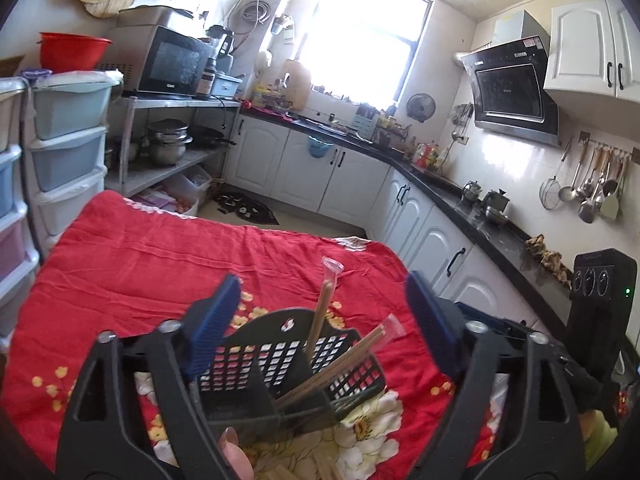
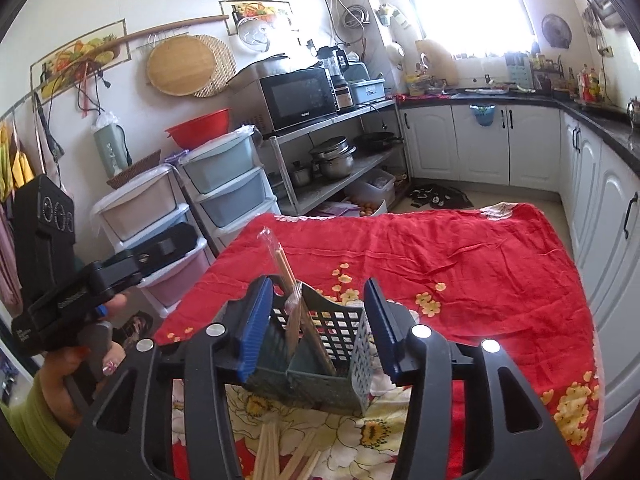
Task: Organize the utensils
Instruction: 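Open both grippers to drop the chopsticks upright into the caddy, then move both open grippers back down to the chopstick pile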
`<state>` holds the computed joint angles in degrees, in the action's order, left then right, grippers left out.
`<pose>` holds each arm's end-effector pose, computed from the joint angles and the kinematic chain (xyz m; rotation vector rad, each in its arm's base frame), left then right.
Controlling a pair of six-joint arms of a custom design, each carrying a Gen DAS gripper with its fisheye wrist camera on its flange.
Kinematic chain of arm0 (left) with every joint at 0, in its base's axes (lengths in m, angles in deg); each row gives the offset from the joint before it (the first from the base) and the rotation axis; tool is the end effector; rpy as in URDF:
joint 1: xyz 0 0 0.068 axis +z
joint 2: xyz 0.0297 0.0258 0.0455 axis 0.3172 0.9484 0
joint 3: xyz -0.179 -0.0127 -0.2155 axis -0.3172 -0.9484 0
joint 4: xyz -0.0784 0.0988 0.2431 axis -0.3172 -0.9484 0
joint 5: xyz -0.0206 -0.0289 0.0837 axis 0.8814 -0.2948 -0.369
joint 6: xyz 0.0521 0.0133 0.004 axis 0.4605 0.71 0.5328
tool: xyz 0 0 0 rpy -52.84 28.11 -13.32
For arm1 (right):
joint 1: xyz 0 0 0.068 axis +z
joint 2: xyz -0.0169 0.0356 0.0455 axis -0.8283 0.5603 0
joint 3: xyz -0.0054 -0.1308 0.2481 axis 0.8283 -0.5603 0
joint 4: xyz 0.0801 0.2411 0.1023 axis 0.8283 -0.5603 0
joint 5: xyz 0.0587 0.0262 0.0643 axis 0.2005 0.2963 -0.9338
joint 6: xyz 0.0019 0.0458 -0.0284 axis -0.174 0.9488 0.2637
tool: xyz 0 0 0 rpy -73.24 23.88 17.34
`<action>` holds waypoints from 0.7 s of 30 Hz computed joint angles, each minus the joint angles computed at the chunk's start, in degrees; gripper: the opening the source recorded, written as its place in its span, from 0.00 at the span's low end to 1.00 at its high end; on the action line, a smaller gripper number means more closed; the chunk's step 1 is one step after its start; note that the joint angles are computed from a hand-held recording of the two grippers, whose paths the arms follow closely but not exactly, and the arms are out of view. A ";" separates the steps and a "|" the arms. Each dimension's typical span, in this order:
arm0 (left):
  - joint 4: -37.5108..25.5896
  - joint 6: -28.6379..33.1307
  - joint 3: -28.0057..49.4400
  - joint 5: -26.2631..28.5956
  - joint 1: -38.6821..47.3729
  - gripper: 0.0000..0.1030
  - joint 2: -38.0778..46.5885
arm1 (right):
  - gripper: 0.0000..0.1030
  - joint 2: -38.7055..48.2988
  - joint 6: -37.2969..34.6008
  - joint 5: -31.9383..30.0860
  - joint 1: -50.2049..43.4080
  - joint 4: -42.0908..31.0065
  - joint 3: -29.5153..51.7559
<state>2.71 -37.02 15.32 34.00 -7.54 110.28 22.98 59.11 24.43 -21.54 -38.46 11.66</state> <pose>0.2074 -0.0871 0.3845 -0.2871 1.9471 -0.2663 0.2981 0.2173 0.3857 -0.6742 2.0329 0.7760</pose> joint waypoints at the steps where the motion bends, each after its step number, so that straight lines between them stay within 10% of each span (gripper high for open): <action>1: -0.50 -0.06 -0.41 -0.91 -0.64 0.85 -0.66 | 0.46 -0.62 -0.35 0.55 0.20 0.32 -0.78; 21: -5.53 -3.74 -5.73 -13.11 -10.72 0.90 -6.46 | 0.67 -9.71 -2.33 5.64 2.13 5.53 -12.28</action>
